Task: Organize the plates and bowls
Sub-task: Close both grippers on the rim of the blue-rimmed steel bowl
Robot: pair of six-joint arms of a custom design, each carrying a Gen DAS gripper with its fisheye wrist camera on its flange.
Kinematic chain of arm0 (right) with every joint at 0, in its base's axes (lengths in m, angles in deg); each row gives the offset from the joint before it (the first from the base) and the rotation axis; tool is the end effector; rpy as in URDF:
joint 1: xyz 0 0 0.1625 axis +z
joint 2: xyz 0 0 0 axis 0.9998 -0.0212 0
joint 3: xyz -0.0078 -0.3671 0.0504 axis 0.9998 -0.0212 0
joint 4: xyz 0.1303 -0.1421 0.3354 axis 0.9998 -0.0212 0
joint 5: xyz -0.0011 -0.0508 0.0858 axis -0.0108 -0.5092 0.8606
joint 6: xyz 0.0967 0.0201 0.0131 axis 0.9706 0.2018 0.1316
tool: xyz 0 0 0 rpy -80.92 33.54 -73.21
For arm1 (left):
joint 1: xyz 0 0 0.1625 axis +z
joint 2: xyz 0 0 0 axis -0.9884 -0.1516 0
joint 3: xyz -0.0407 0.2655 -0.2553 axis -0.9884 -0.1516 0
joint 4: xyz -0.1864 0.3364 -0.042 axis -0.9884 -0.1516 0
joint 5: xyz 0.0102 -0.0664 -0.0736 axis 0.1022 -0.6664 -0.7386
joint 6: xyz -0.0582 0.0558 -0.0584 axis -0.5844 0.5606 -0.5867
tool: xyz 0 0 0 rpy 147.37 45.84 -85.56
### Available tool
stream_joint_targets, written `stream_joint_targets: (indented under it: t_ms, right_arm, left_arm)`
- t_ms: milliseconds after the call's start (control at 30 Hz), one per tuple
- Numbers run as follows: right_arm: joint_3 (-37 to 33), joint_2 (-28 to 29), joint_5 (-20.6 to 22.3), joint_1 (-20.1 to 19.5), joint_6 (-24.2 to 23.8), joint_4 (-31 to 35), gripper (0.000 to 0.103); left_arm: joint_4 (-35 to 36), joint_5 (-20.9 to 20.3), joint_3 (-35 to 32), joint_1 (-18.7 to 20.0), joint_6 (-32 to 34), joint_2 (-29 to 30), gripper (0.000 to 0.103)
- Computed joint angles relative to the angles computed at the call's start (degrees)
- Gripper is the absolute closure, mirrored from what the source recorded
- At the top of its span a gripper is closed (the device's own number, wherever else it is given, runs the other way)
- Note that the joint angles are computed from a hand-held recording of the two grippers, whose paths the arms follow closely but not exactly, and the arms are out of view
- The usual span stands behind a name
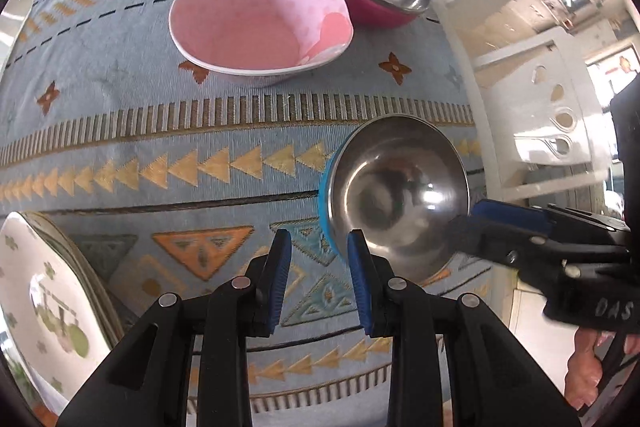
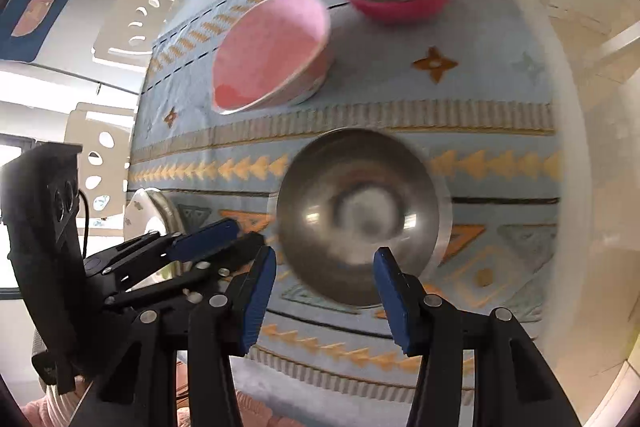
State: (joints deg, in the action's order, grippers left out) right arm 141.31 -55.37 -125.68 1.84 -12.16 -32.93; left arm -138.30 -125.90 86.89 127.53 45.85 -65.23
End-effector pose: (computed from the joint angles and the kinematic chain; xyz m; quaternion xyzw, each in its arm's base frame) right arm 0.1048 -0.6199 0.2965 0.0643 -0.9801 0.0429 0.1826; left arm -0.3825 -0.6520 0.0130 0.0547 0.9668 -0.0427 0.2461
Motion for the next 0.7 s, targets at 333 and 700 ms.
stream_joint_targets:
  t_ms: [333,700]
  right_arm:
    - [-7.7,5.4,-4.9,-4.5,-2.5,5.1,0.054]
    - [-12.4,10.0,-3.4,-6.4,-2.0,9.6,0.071]
  left_arm:
    - [7.2,0.6,-9.4,0.9,-3.2,7.1,0.077]
    - [6.0,-0.8,-13.1,2.3,-2.4,10.9,0.091]
